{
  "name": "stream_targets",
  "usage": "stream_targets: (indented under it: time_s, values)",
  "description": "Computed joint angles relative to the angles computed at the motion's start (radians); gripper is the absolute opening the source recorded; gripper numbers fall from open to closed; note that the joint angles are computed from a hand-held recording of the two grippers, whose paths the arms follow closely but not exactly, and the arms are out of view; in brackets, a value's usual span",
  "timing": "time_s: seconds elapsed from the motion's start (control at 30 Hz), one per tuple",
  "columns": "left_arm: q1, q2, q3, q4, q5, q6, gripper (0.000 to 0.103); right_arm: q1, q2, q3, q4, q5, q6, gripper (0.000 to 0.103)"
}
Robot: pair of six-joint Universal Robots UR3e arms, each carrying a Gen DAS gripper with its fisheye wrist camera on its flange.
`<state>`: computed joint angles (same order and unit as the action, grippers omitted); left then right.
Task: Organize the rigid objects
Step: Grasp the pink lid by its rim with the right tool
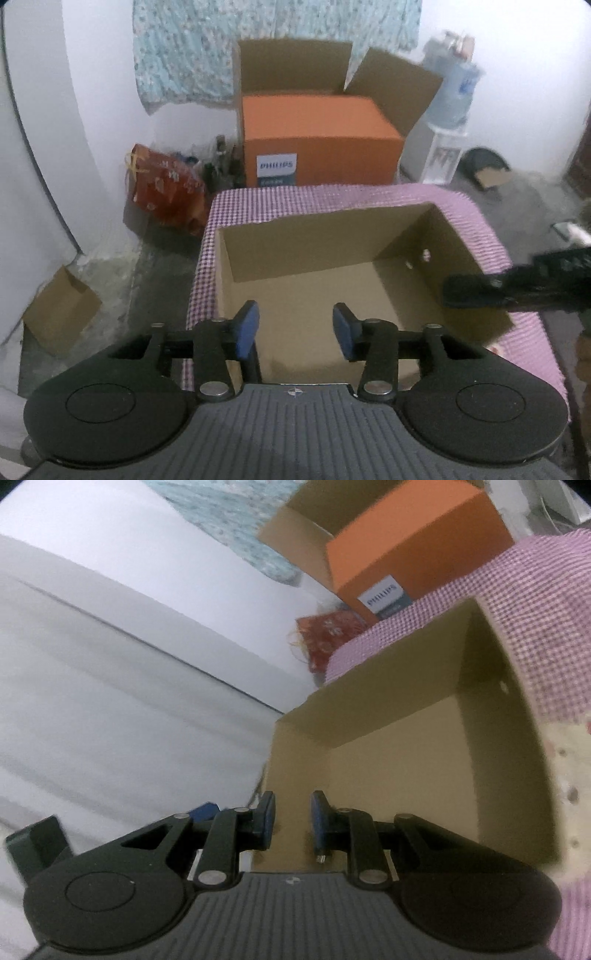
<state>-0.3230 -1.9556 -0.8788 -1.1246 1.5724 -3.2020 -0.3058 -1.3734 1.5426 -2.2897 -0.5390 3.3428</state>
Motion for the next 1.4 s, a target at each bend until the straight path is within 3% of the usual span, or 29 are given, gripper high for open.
stream_targets:
  time_s: [0.17, 0.27, 0.4, 0.53, 0.57, 0.63, 0.77, 0.87, 1.13, 1.37, 1.4]
  values:
    - [0.046, 0.281, -0.436, 0.172, -0.081, 0.003, 0.058, -0.096, -0.302, 0.335, 0.029, 0.092, -0.121, 0.023]
    - [0.065, 0.401, -0.63, 0.212, -0.129, 0.003, 0.063, -0.161, -0.518, 0.51, 0.19, 0.14, -0.266, 0.024]
    - [0.054, 0.486, -0.832, 0.259, -0.152, 0.022, 0.071, -0.134, -0.659, 0.665, 0.162, 0.084, -0.271, 0.024]
    - [-0.006, 0.486, -0.954, 0.322, -0.132, 0.05, 0.077, 0.003, -0.6, 0.723, -0.052, -0.066, -0.115, 0.024]
    - [-0.028, 0.482, -0.973, 0.337, -0.114, 0.053, 0.078, 0.029, -0.57, 0.726, -0.081, -0.089, -0.133, 0.025]
    - [-0.075, 0.463, -0.996, 0.377, -0.065, 0.073, 0.086, 0.077, -0.585, 0.739, -0.08, -0.158, -0.082, 0.025]
    - [-0.15, 0.39, -1.022, 0.48, 0.045, 0.099, 0.093, 0.199, -0.444, 0.711, -0.219, -0.265, -0.005, 0.025]
    - [-0.171, 0.353, -1.038, 0.523, 0.091, 0.101, 0.093, 0.288, -0.354, 0.652, -0.287, -0.36, 0.031, 0.025]
    - [-0.158, 0.3, -1.057, 0.58, 0.073, 0.095, 0.09, 0.456, -0.172, 0.498, -0.367, -0.558, 0.031, 0.025]
    - [-0.151, 0.288, -1.087, 0.631, 0.05, 0.088, 0.082, 0.52, -0.08, 0.429, -0.378, -0.63, 0.004, 0.025]
    - [-0.151, 0.286, -1.09, 0.643, 0.047, 0.086, 0.077, 0.525, -0.071, 0.428, -0.387, -0.631, 0.004, 0.025]
